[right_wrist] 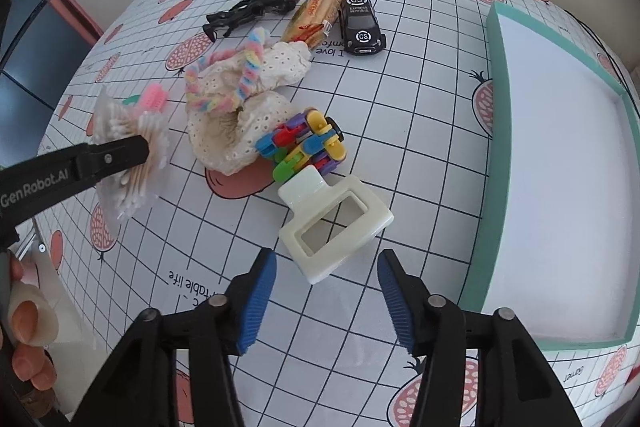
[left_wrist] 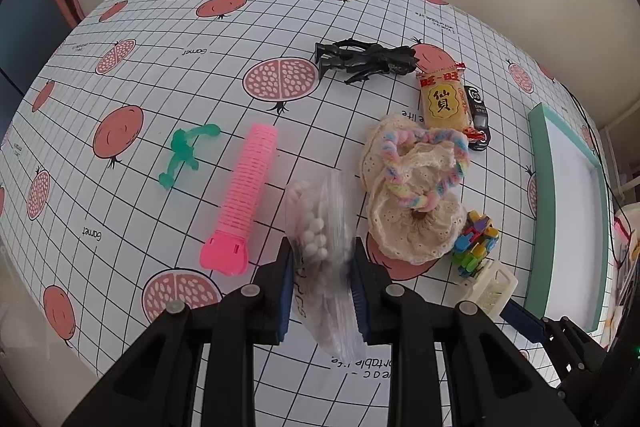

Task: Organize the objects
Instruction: 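Lift the hair clip with right tool while left tool lifts the swab bag toward the tray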

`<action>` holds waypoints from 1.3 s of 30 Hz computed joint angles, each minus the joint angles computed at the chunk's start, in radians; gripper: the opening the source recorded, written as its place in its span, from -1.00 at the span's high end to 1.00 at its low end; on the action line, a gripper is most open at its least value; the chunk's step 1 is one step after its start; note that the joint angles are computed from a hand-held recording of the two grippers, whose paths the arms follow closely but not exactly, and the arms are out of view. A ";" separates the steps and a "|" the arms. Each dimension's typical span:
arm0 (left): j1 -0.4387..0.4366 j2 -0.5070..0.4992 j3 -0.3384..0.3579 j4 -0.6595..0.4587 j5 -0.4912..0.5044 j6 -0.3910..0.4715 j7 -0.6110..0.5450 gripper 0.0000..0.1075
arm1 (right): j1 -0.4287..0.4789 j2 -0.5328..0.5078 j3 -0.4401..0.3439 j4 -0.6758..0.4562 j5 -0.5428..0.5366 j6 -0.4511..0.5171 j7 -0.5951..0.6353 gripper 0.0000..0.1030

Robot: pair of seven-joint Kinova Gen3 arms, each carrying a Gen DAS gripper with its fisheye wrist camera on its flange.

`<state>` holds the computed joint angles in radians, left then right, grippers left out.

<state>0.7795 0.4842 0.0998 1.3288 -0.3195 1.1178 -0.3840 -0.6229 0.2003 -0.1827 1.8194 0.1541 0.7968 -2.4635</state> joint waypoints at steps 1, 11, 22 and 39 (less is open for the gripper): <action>0.000 0.000 0.000 -0.001 -0.001 0.000 -0.001 0.50 | 0.004 0.009 -0.001 -0.004 -0.001 -0.010 0.001 -0.24; -0.005 0.007 0.005 -0.004 0.011 -0.008 -0.026 0.50 | -0.039 0.109 0.029 -0.075 0.058 -0.015 -0.075 -0.32; -0.005 0.006 0.003 0.001 0.013 -0.014 -0.043 0.50 | -0.080 0.180 0.055 -0.171 0.106 0.076 -0.091 -0.06; 0.077 -0.063 -0.023 0.027 -0.171 -0.030 0.088 0.50 | -0.097 0.050 0.070 -0.068 0.202 -0.030 -0.194 -0.06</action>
